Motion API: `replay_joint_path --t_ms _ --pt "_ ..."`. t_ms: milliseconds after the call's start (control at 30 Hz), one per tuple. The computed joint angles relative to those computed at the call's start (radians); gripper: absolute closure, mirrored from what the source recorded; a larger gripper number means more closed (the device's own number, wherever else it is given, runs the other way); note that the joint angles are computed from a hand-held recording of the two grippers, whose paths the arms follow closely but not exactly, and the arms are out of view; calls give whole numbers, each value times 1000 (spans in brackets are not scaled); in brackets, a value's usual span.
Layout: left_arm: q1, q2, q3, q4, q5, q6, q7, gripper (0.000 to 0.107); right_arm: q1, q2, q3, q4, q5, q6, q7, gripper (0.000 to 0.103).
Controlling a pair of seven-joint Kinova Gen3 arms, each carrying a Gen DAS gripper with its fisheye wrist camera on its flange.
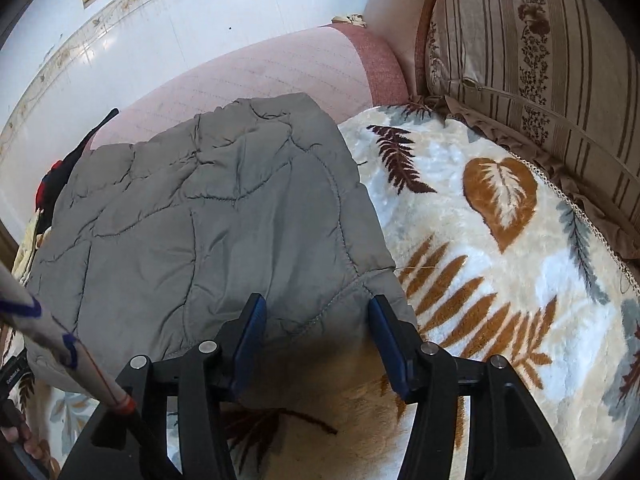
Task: Fold large clothes
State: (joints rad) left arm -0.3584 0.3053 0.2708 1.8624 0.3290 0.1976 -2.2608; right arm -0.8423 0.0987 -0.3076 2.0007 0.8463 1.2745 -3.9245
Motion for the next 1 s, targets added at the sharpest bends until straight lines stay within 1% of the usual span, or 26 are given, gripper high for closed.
replay_joint_path --t_ms 133,267,733,1000 --pt "-8 2 8 0 5 0 -8 25 -1 1 -1 2 1 -5 -8 44" --pt "7 -1 -5 5 -3 -10 0 25 1 3 1 -1 -2 -4 2 44" --pt "28 -5 -13 23 -65 -49 48 25 3 6 4 -6 -9 -6 25 43" --pt "27 -7 -8 26 -96 -57 74 25 1 6 5 -7 -11 -4 26 42"
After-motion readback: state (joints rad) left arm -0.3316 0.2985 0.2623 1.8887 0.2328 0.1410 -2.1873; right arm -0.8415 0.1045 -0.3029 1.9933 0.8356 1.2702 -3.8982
